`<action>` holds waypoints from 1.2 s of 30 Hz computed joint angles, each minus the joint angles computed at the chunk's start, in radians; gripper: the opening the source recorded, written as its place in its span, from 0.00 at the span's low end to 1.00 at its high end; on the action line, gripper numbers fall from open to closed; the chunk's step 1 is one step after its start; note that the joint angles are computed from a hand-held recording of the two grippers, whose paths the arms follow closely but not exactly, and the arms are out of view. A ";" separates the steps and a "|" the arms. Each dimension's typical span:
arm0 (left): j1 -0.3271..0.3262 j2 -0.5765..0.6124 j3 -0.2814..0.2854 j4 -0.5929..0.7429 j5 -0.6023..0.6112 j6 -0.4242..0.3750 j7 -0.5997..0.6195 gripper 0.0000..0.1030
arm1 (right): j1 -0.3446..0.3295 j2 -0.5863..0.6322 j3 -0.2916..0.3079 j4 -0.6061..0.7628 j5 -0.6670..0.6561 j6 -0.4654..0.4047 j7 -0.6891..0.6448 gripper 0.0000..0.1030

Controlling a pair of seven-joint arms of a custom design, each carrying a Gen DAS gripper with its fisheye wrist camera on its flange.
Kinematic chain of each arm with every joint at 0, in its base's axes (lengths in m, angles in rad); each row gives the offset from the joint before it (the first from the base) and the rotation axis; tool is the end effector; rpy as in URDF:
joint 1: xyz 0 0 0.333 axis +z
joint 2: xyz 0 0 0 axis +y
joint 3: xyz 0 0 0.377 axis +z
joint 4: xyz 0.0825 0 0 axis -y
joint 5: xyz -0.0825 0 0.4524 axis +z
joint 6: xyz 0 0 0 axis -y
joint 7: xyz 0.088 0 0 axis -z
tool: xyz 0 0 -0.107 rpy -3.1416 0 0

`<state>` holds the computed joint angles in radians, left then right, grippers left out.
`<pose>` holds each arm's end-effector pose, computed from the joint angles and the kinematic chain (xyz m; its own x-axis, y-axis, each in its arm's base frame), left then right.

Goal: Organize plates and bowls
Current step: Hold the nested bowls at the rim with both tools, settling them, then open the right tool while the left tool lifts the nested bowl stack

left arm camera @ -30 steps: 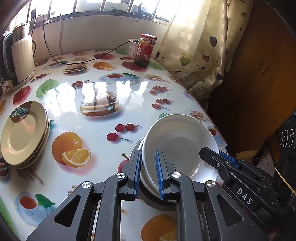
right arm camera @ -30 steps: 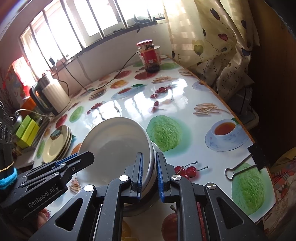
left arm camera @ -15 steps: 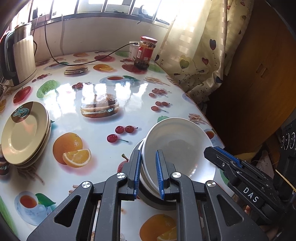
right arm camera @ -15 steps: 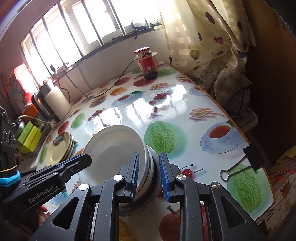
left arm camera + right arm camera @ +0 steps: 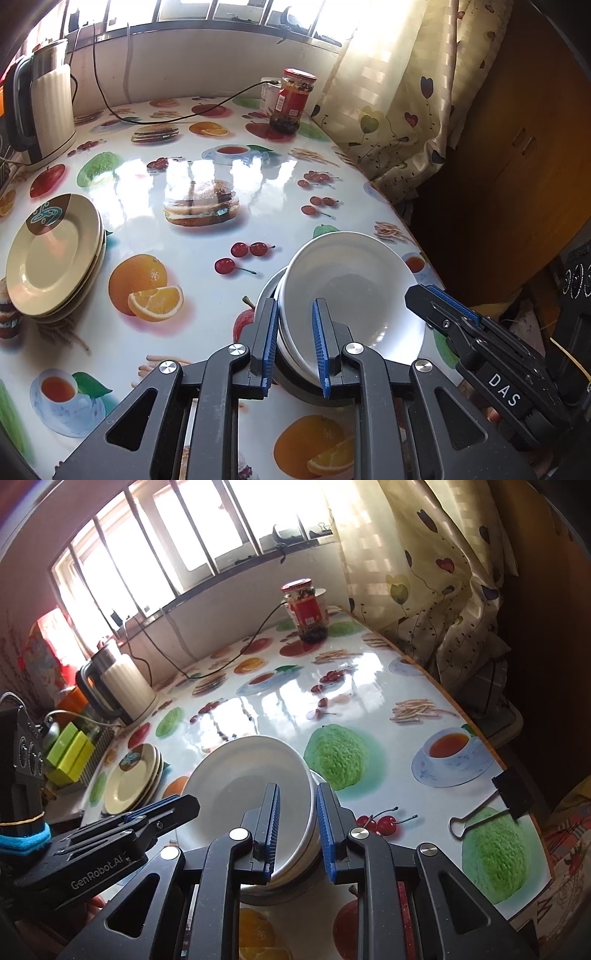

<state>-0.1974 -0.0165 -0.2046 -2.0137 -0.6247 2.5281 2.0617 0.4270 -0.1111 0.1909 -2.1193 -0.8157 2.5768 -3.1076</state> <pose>0.6018 -0.2500 0.5496 -0.5185 -0.8029 0.2941 -0.7678 0.2858 -0.5734 0.4918 0.3695 0.5507 -0.2584 -0.9163 -0.3059 -0.6326 0.3999 -0.6633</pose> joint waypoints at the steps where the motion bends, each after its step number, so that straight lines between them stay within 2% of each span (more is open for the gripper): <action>1: 0.000 -0.001 0.000 -0.001 -0.003 0.002 0.001 0.18 | 0.000 0.000 -0.001 -0.001 0.002 0.002 0.002 0.20; 12: -0.006 -0.022 -0.001 -0.022 -0.017 0.030 0.030 0.19 | -0.003 -0.004 -0.001 -0.004 0.003 0.001 0.004 0.22; 19: -0.003 -0.021 0.003 -0.024 -0.038 0.019 0.037 0.20 | -0.007 -0.007 -0.001 -0.008 -0.010 0.010 0.014 0.22; 22: -0.002 -0.022 0.006 -0.023 -0.057 0.017 0.056 0.20 | -0.005 -0.008 0.005 -0.002 -0.021 -0.018 0.020 0.22; 28: 0.001 -0.043 0.011 -0.044 -0.103 0.041 0.092 0.21 | -0.008 -0.036 0.011 -0.022 -0.054 -0.043 0.076 0.34; 34: -0.003 -0.075 0.019 -0.072 -0.168 0.071 0.164 0.21 | -0.019 -0.074 0.024 -0.054 -0.105 -0.042 0.136 0.39; 36: -0.005 -0.089 0.019 -0.090 -0.180 0.108 0.186 0.21 | -0.022 -0.087 0.029 -0.066 -0.120 -0.045 0.159 0.40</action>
<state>-0.2022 -0.1056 -0.1856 -2.1041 -0.8048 2.6358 2.2481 0.4049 -0.1985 0.2202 -2.1855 -0.9358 2.5316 -2.9488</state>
